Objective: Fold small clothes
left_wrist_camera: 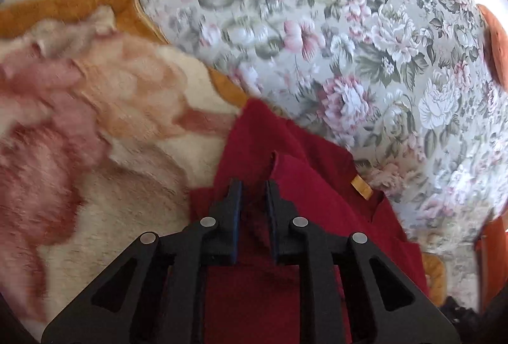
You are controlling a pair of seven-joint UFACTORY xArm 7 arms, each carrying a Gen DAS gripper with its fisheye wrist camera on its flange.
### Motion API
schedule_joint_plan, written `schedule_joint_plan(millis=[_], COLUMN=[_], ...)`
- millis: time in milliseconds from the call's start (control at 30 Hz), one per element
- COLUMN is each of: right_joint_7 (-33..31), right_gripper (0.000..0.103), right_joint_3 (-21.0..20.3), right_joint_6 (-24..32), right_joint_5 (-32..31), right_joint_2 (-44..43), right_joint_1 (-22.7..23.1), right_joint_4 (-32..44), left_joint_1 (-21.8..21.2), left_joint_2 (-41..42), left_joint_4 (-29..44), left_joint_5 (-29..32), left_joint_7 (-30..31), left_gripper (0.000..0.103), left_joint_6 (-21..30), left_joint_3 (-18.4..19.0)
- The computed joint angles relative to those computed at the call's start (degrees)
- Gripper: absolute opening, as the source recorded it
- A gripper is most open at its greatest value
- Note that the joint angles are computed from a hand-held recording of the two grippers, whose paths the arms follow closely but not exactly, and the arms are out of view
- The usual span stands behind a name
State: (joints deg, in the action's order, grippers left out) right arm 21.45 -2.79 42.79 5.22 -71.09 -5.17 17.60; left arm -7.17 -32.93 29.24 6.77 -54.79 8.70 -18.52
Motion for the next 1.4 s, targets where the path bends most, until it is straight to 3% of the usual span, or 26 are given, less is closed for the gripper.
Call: schedule_joint_plan(millis=[67,133,200,233,267,333,367,467,533,600,633,733,833,1000,1133,1233,1333,1400], right_joint_7=[-0.08,-1.18,-4.34,-6.12,-7.71,-9.62,-10.52,-14.25,-16.56,-17.05,-17.1,-19.56,-19.67,-11.99,-9.17,-6.96,-4.17,-4.47], right_gripper=[0.038,0.038,0.037,0.03,0.026,0.017,0.015,0.011,0.011,0.01,0.01,0.009,0.009,0.011,0.013,0.013,0.015,0.015], right_joint_3=[-0.03,-0.39,-0.5,-0.29,-0.25,0.92,0.96,0.32,0.09,1.45,-0.01,-1.23,-1.04,4.41,3.89,3.7,4.17,2.44], right_joint_6=[0.0,-0.01,-1.54,-2.41,-3.02,-3.64,-4.16,-5.97,-5.38,-1.03,-0.13,-0.76,0.15,-12.99,-9.54,-11.07,-18.84,-19.21], right_joint_5=[-0.34,-0.7,-1.63,-2.17,-2.42,-3.08,-2.85,-1.34,-0.44,-1.07,-1.64,1.75,2.78,1.49,0.97,0.39,-0.61,-0.28], right_joint_2=[0.02,0.55,1.24,1.69,2.33,3.99,4.72,6.29,7.98,11.5,12.34,10.61,10.23,14.24,26.45,26.48,25.23,27.26], right_joint_1=[-0.34,0.12,1.66,2.55,3.45,4.25,5.2,9.43,11.7,11.03,12.3,11.56,10.62,4.68,6.13,5.59,3.43,4.25], right_joint_4=[0.01,0.21,0.42,0.59,0.83,1.55,1.68,1.71,2.05,2.95,2.06,1.21,2.37,4.2,7.65,8.0,7.43,8.04], left_joint_1=[8.8,10.56,7.43,5.47,1.61,0.27,-1.4,-4.62,-4.24,-2.79,-2.83,-2.93,-2.96,-2.44,-1.53,-0.81,-1.0,-1.31], left_joint_2=[-5.25,-7.32,-3.49,-1.51,2.14,6.32,7.45,7.75,8.16,7.9,7.67,7.35,7.44,7.32,6.39,5.93,6.07,6.23], left_joint_4=[0.32,0.1,2.07,2.98,4.8,8.25,8.88,7.34,7.53,7.94,7.93,7.36,7.49,7.79,7.55,7.75,8.02,7.86], left_joint_5=[4.58,8.21,10.31,10.18,9.54,8.14,7.71,3.86,4.48,6.71,7.04,6.71,6.91,8.86,9.94,10.89,11.41,11.34], left_joint_7=[-5.28,-5.36,-0.22,1.76,5.13,7.48,7.13,7.21,6.86,5.23,4.79,3.54,2.86,1.42,-0.23,-1.63,-1.97,-1.94], left_gripper=[0.021,0.026,0.026,0.026,0.026,0.026,0.026,0.025,0.025,0.025,0.025,0.017,0.017,0.017,0.017,0.017,0.017,0.017], left_joint_6=[2.31,-1.73,-4.19,-4.19,-2.27,5.9,7.99,7.74,7.76,8.85,9.07,8.59,8.55,9.31,9.32,9.99,10.33,10.02], left_joint_3=[-8.51,-11.01,-10.14,-9.16,-6.94,-6.72,-4.74,0.58,0.39,-1.4,-1.43,-0.58,-0.67,-1.45,-2.13,-2.84,-2.76,-2.37])
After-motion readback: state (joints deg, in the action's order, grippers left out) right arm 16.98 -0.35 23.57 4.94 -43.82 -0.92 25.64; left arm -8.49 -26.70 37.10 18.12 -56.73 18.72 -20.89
